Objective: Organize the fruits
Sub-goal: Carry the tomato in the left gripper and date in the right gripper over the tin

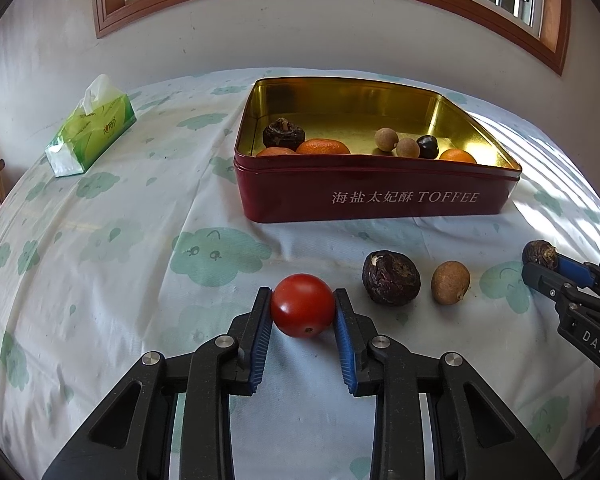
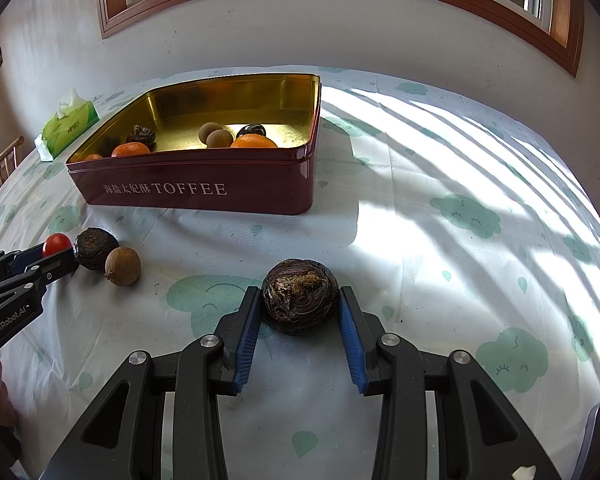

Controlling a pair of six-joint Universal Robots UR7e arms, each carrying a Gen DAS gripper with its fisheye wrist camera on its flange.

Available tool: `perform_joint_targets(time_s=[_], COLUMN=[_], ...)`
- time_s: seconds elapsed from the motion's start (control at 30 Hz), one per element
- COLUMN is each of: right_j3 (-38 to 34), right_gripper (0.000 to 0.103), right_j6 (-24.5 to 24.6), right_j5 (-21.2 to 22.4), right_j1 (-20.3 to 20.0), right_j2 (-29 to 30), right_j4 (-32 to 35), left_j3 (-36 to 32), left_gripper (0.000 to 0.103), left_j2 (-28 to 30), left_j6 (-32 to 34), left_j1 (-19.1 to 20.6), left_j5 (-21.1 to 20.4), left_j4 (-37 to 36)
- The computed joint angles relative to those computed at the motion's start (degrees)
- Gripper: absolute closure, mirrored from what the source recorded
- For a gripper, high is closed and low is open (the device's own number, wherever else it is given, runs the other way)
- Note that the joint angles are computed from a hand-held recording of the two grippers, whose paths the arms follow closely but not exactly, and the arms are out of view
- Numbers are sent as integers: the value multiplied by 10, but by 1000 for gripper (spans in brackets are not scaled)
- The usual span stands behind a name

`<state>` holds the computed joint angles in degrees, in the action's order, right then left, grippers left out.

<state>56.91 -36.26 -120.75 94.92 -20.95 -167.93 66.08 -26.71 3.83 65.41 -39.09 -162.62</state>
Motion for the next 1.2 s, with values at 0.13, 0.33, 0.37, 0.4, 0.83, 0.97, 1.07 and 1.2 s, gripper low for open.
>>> perform_joint_targets(time_s=[0.13,0.33,0.37,0.4,0.83,0.97,1.07,1.2], right_j3=[-1,-2,-2,-2,-22,-21,-19,-30], right_gripper=[67,67,68,68,68,68,68,68], right_j6=[-1,-1,-1,-1,4,2,19,16], right_j5=[0,-1,-1,-1,-11,-6,8,17], right_j1=[0,0,0,0,6,9,10,15], right_j2=[1,1,1,1,7,4,-3,-1], right_j4=[0,0,0,0,25,24,36,39], left_j3=[0,-1,-2,-2,3,5,6,0], left_gripper=[72,72,72,72,72,72,72,72], left_j2=[-1,-3,-3,-3,-12,-14,-11,-12], left_j6=[-3,-9,-10,-11,-10,-4,28,41], left_j1=[0,1,2,2,1,0,-4,-6], left_j5=[-1,-7,-8,-8,-11,-12,-7,-21], left_j4=[3,12,13,15,5,-3,-30,-35])
